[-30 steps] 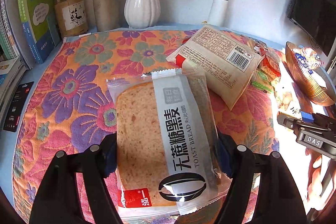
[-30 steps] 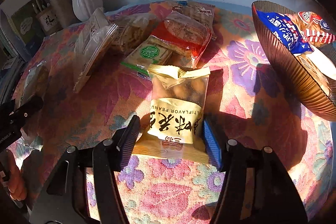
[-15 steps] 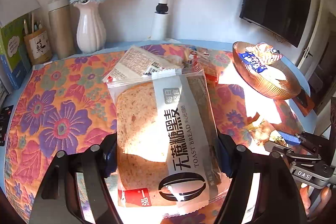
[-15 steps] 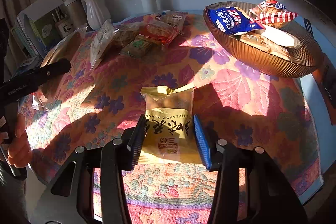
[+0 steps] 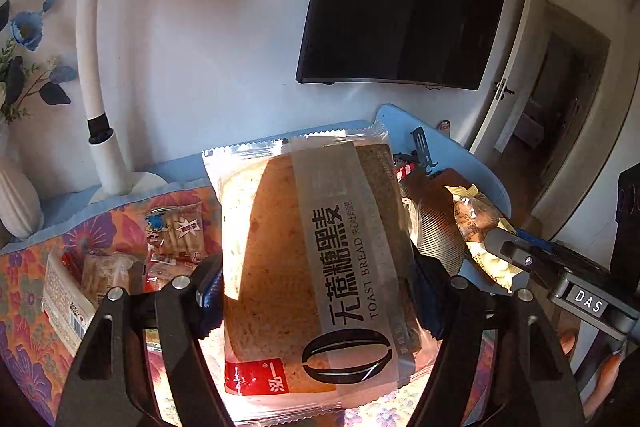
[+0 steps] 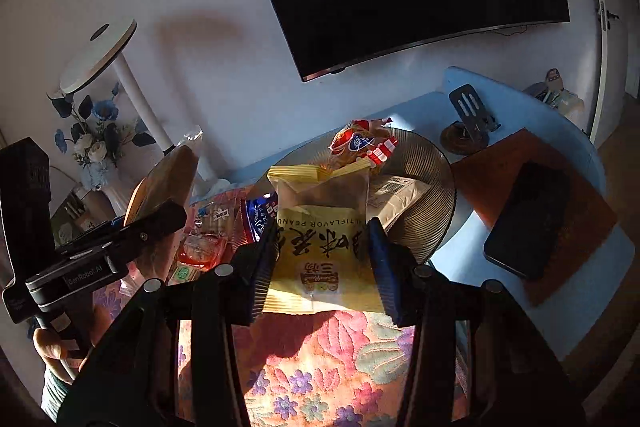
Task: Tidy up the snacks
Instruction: 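Carry the toast bread bag and peanut bag over the amber bowl, then open both grippers over the bowl and pull them back to the table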
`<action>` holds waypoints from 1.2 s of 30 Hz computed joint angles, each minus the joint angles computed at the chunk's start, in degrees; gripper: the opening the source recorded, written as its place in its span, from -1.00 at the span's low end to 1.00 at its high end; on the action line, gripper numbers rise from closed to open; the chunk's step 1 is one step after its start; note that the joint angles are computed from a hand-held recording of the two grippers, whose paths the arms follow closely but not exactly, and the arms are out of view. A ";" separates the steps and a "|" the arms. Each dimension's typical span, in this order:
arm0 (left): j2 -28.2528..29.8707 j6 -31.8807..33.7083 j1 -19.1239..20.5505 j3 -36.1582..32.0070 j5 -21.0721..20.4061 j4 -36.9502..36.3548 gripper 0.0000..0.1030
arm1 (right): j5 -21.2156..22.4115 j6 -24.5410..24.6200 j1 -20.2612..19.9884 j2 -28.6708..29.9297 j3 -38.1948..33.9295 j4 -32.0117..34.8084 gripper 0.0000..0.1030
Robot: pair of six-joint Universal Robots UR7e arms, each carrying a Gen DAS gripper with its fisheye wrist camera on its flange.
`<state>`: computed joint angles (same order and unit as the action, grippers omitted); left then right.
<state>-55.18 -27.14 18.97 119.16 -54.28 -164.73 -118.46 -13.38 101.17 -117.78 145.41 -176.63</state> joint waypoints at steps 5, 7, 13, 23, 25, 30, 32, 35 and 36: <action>8.26 1.11 5.54 -10.36 -4.77 -1.04 0.39 | 3.57 -0.87 -4.52 2.72 -1.30 -0.26 -0.10; 10.61 2.09 6.91 -13.84 -5.76 -0.28 0.39 | 5.43 -2.06 -5.82 3.66 -1.49 0.38 0.00; 13.32 4.22 8.16 -17.80 -4.23 3.64 0.73 | 6.30 -3.87 -8.08 3.33 -0.30 -1.76 0.60; 5.05 1.26 9.44 -9.17 -4.35 2.27 0.73 | 10.37 -0.60 -11.37 -0.69 1.35 2.57 0.60; 3.02 0.85 9.13 -7.12 -3.82 1.82 0.73 | 9.02 -0.23 -9.41 -0.37 1.58 2.44 0.60; -3.16 -1.30 7.10 -1.13 -1.42 0.90 0.73 | 4.60 0.53 -2.87 1.84 1.91 1.68 0.60; -6.10 -2.36 6.36 1.36 0.04 1.17 0.74 | 2.17 0.46 0.56 3.74 2.02 0.67 0.61; -12.28 -5.69 4.20 5.85 3.43 2.95 0.77 | -0.40 0.69 5.06 6.87 2.29 -1.10 0.74; -14.60 -7.13 3.43 7.50 4.82 3.65 0.79 | -0.73 0.79 6.25 7.99 2.35 -1.58 0.76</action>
